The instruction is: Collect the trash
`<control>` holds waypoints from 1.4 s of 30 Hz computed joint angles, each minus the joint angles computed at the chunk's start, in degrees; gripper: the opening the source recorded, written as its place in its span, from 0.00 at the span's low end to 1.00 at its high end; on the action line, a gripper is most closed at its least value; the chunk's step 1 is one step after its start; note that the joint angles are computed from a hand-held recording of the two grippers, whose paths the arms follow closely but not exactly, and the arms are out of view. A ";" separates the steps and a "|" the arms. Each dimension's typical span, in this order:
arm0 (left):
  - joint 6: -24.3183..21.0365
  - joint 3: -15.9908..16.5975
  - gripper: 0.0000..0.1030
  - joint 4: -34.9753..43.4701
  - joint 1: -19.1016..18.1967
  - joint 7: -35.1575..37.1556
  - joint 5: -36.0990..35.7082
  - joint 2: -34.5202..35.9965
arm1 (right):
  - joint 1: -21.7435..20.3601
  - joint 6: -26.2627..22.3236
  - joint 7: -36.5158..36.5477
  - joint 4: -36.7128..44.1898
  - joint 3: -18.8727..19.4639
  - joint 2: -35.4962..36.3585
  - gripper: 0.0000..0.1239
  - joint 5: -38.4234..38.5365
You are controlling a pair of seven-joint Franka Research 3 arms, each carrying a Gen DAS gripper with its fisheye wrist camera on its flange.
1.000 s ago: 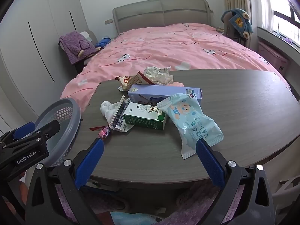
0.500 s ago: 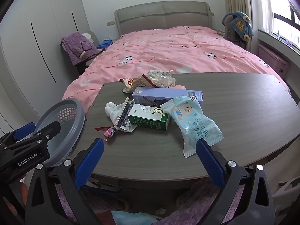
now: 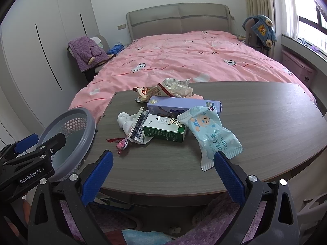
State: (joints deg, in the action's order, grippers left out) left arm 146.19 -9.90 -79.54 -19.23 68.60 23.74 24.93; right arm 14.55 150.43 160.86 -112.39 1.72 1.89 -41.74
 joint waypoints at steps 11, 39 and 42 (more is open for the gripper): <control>0.32 0.13 0.82 -1.18 0.18 -0.32 0.47 -0.76 | -0.01 -0.04 0.41 -0.05 0.09 -0.16 0.78 -0.47; -0.40 0.35 0.82 -0.77 0.21 -0.38 0.98 -0.02 | 0.08 0.15 0.27 0.20 -0.15 0.42 0.78 0.19; -0.42 0.37 0.82 -0.71 0.20 -0.41 0.95 0.02 | 0.13 0.18 0.22 0.15 -0.21 0.38 0.78 0.29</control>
